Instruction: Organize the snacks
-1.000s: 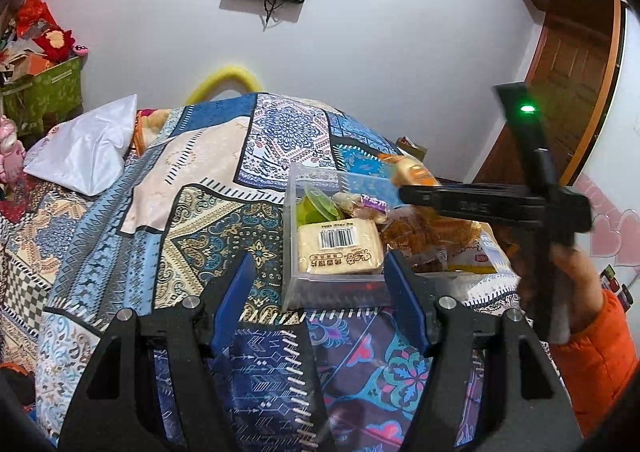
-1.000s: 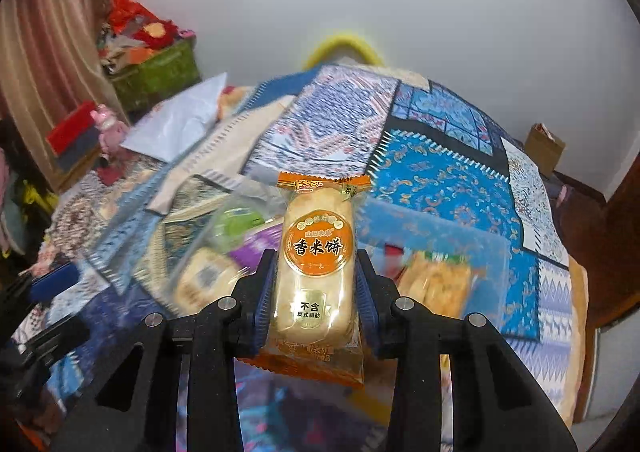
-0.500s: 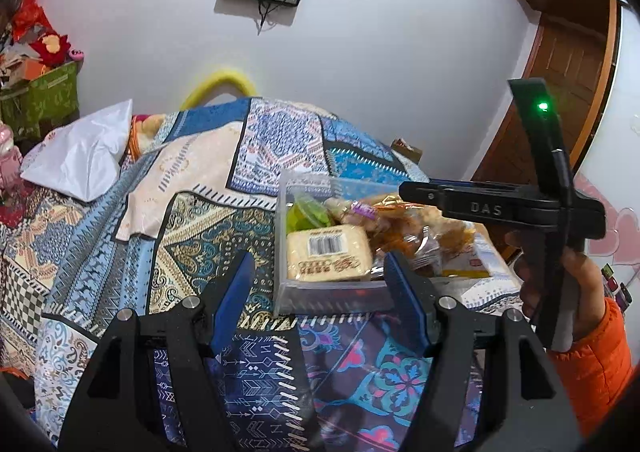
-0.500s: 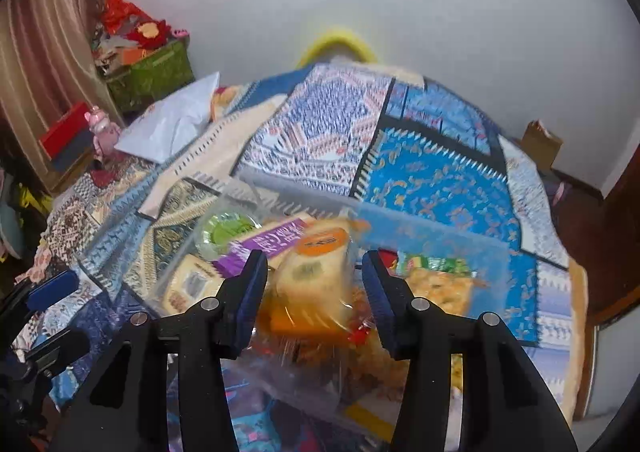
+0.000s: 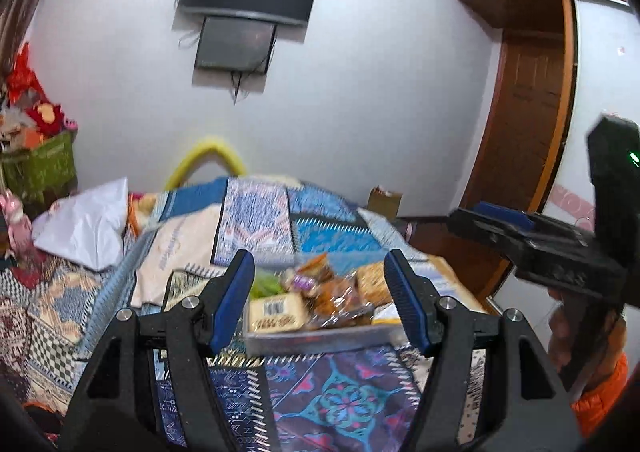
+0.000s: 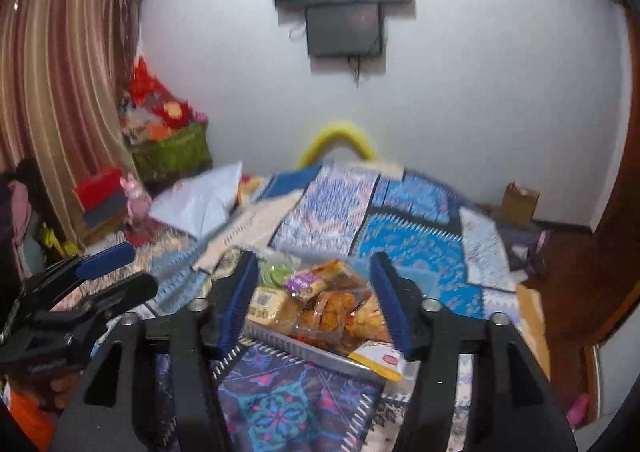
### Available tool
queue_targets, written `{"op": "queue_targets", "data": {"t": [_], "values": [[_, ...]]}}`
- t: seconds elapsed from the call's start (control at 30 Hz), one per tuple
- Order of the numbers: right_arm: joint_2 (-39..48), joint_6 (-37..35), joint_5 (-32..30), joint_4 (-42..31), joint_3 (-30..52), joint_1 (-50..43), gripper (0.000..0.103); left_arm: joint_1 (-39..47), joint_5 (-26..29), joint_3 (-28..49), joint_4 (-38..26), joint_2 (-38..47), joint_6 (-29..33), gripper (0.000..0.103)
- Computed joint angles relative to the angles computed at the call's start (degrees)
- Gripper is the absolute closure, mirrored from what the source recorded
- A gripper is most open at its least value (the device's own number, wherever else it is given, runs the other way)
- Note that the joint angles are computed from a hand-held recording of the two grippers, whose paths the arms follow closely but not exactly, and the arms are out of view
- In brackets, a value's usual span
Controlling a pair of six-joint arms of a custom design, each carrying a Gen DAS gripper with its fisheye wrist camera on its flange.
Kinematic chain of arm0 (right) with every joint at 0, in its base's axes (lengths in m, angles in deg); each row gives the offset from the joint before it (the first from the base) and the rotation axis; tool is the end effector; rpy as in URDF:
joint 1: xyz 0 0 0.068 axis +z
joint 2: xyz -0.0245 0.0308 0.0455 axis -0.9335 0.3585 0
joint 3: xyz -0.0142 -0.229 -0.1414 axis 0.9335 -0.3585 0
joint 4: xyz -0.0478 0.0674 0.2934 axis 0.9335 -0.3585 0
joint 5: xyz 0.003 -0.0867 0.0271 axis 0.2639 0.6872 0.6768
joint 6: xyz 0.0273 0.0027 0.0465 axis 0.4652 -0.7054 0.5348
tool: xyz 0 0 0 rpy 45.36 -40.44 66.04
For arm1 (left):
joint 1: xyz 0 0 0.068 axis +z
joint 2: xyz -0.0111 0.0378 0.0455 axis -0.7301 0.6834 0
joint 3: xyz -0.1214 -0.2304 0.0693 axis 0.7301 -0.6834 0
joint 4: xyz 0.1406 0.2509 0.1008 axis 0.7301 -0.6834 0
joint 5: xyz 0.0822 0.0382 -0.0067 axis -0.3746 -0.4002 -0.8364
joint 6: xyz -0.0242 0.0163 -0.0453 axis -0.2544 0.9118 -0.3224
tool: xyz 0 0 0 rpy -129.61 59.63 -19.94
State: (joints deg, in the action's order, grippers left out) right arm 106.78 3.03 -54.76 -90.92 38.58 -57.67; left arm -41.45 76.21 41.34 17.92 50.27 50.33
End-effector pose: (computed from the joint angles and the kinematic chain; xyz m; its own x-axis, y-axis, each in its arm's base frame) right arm 0.3268 0.0725 0.3816 -0.4374 -0.0885 -0.8949 -0.3657 0.9267 0.0871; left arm 0.3017 0.0152 0.3633 -0.4171 -0.0705 -0.9061 0.2420 0.9524 -0.1855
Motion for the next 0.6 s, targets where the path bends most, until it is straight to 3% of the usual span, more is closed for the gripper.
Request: {"op": "queue_targets", "data": {"t": [0.17,0.27,0.33,0.6], "values": [[-7.5,2.1,-0.6,1.4,-4.9,-0.8,0.027,-2.4,-3.1,-0.6,-0.6,-5.3,0.6,0.023],[-10.7,3.9,-0.8,2.6,-7.6,-1.1,0.017,-3.8,-5.4,-1.7,-0.1,-8.5,0.8,0.011],[-12.2,4.8,-0.1,3.1,-9.1,-0.8,0.017,-4.5,-6.6,-2.1,0.1,-9.8,1.2,0.007],[-16.4,6.1,1.3,4.6,-13.1,0.1,0.009,-5.4,-7.4,-3.4,-1.0,-11.7,1.3,0.005]]}}
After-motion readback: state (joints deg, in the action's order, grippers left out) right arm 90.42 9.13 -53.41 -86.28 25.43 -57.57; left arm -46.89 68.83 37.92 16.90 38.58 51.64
